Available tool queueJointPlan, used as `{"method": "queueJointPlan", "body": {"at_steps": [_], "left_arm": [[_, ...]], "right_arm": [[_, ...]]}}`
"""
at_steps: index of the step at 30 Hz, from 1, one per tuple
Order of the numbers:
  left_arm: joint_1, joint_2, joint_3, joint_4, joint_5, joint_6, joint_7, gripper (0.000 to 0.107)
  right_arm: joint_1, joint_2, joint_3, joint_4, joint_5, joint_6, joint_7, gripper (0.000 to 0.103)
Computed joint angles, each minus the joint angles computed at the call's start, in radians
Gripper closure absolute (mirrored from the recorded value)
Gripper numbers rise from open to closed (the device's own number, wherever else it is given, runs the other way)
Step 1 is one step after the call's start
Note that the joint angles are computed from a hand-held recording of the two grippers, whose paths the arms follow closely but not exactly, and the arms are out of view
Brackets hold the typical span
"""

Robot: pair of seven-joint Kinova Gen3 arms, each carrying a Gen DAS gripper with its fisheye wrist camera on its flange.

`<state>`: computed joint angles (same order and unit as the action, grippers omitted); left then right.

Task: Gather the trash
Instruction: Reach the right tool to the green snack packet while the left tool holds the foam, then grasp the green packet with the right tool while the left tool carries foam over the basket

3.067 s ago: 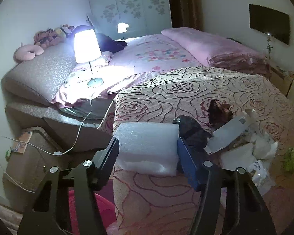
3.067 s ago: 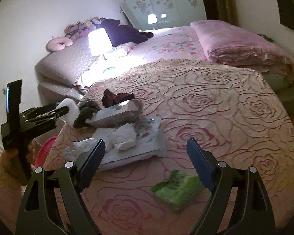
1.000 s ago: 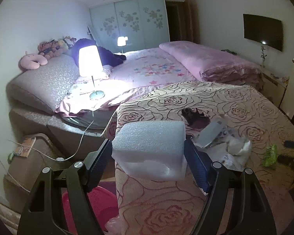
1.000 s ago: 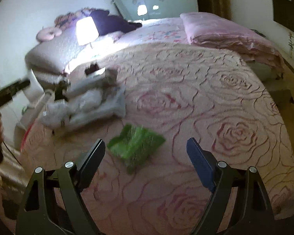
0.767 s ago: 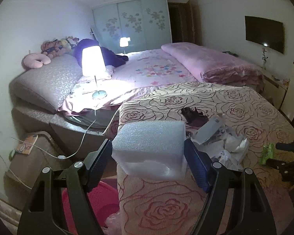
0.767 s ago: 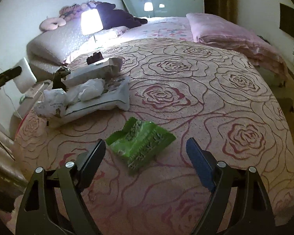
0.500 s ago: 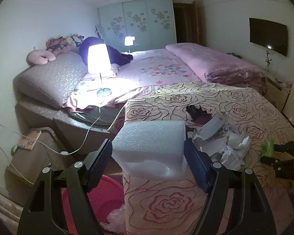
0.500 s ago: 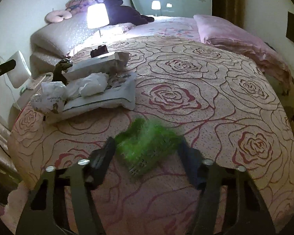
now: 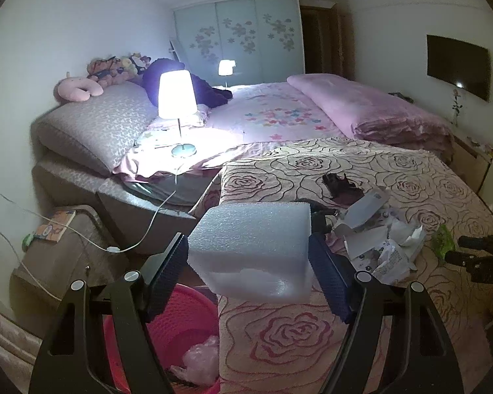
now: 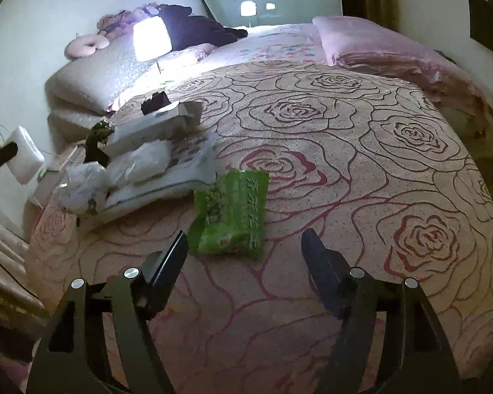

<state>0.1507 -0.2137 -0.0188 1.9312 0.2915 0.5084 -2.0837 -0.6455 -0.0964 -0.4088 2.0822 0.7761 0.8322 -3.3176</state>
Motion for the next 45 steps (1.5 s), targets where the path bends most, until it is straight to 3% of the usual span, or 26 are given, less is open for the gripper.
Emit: {"method": "queueJointPlan", "body": {"at_steps": [6,9,14,30,45], "left_arm": [[-0.012,-0.007,0.011,0.002,-0.022,-0.004,0.032,0.036],[-0.016,-0.009,0.018,0.003,-0.041,-0.009,0.05,0.036],[-0.02,-0.017,0.013,0.006,-0.06,-0.013,0.071,0.036],[-0.075,-0.04,0.008,0.008,-0.121,-0.01,0.159,0.036],[-0.186,-0.055,0.023,0.016,-0.252,0.015,0.314,0.036]], "right_arm": [[-0.002,0.03,0.014,-0.031,0.022,-0.009,0.039,0.035],[-0.018,0.064,0.027,-0.055,0.016,0.006,0.076,0.053],[-0.046,0.068,0.047,-0.059,0.024,0.022,0.063,0.064],[-0.046,0.041,0.021,-0.13,0.071,0.08,0.089,0.064],[-0.133,0.199,0.107,-0.394,0.114,-0.029,0.323,0.064]]}}
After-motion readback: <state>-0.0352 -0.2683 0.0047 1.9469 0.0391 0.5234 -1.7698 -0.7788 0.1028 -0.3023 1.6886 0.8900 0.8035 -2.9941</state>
